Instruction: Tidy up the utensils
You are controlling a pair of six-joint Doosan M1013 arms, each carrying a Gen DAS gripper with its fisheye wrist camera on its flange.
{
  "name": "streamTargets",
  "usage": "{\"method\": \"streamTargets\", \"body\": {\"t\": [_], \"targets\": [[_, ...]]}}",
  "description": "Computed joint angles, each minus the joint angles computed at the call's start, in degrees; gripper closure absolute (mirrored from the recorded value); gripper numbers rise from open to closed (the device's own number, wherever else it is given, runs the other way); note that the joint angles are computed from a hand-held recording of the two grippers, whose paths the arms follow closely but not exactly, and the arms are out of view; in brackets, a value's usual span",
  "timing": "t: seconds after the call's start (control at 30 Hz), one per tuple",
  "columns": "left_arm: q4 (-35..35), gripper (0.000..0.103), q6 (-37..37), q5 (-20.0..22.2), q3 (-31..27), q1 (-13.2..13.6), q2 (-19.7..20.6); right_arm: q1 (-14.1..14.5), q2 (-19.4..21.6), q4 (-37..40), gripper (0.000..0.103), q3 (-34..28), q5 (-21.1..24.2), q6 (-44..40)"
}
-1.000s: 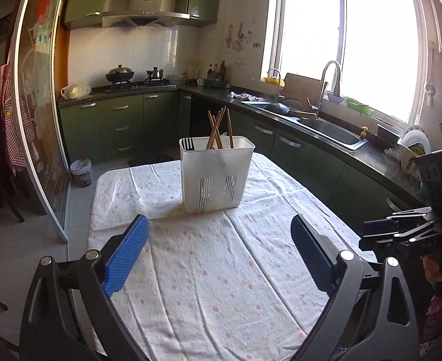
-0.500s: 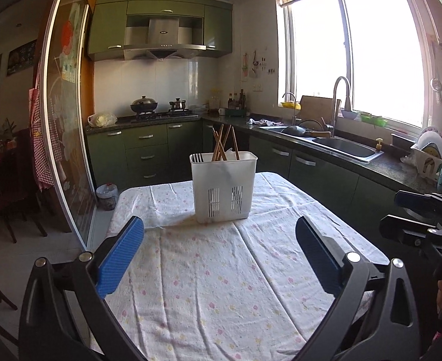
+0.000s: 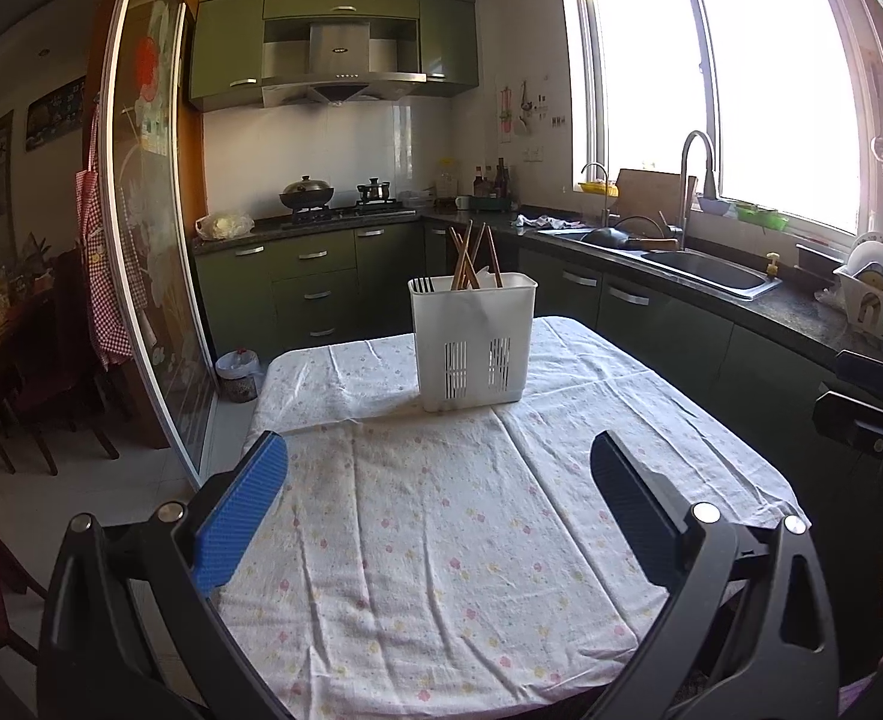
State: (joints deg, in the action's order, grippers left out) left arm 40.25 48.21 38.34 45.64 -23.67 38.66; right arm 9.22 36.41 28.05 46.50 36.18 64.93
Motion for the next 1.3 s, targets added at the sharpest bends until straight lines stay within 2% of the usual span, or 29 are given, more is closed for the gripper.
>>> {"method": "streamTargets", "body": {"t": [0.7,1.3], "targets": [[-0.7,0.007,-0.3,0.8,-0.7,0.2,0.2,-0.5,0.1,2.6,0.005,-0.4,1.9,-1.8],[-0.4,0.007,-0.7,1.1,-0.5,0.2,0.1,-0.6,0.3,2.0,0.005,-1.0,2.6,-0.9]]}}
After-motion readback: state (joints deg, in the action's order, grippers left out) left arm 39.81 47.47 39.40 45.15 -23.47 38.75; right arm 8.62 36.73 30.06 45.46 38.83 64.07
